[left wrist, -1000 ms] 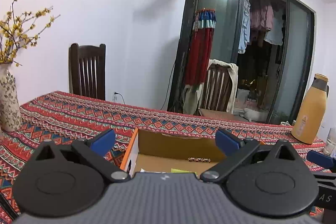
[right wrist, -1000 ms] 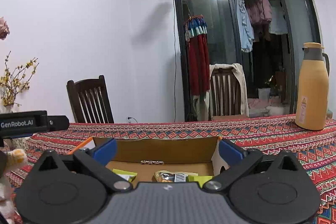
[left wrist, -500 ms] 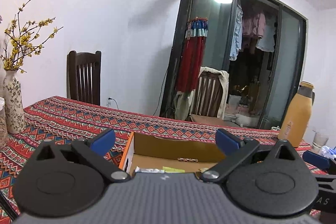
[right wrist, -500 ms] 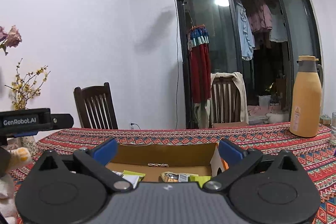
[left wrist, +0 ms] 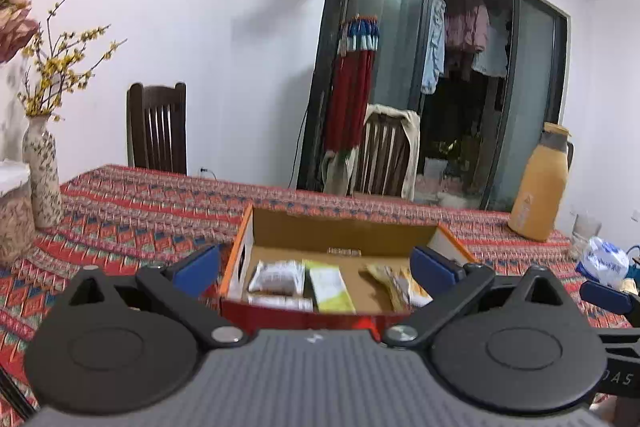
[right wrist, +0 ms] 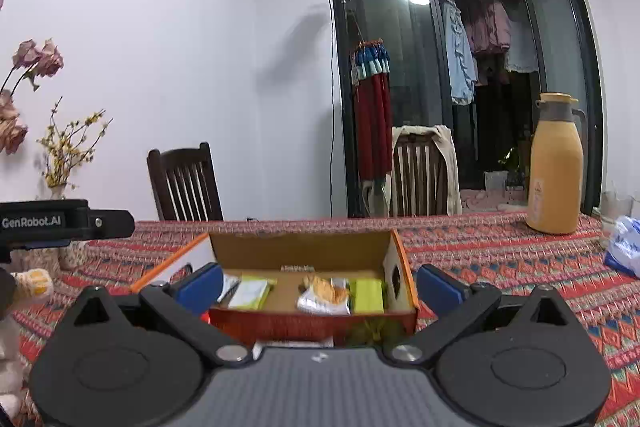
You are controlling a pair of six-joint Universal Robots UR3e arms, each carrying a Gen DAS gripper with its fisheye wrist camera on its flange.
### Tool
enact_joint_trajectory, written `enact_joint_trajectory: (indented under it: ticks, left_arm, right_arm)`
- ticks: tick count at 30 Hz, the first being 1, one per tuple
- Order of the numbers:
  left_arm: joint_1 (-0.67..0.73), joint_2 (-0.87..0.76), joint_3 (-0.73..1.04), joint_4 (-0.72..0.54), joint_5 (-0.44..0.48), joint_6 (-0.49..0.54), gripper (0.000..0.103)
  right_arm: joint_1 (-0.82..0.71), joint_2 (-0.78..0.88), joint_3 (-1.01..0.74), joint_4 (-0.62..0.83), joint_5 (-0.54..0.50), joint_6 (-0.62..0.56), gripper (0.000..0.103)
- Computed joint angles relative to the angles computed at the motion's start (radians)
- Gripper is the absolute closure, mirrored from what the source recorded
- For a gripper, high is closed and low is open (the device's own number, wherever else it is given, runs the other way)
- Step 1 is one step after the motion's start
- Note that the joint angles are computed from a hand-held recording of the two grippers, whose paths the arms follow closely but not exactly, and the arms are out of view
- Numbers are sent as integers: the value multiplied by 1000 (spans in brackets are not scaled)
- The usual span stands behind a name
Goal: Organize snacks
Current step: 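Move both open grippers back over the snack heap, then grasp the pink packet with the left gripper while the right grasps a white packet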
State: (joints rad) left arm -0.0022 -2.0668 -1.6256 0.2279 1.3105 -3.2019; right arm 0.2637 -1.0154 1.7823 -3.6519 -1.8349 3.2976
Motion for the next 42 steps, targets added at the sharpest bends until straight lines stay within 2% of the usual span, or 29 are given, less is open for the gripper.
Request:
enact_joint_trajectory:
  ticks: [10,22,31,42]
  left_arm:
    - [11,137,-283,21,-15,52,0]
    - [-4,230,-472,-40,1,112,0]
    - [-45,223,-519,-80,-3,190,0]
    - [-107,123,-478,-56,40,207,0]
  right_arm:
    - [52,-73,270,-111,-32,55,0]
    - [99,-93,474,-223,-82,110,0]
    - [123,-71,548,-268,-102,142,0]
    - [91,-4,568,-300,-63,160,0]
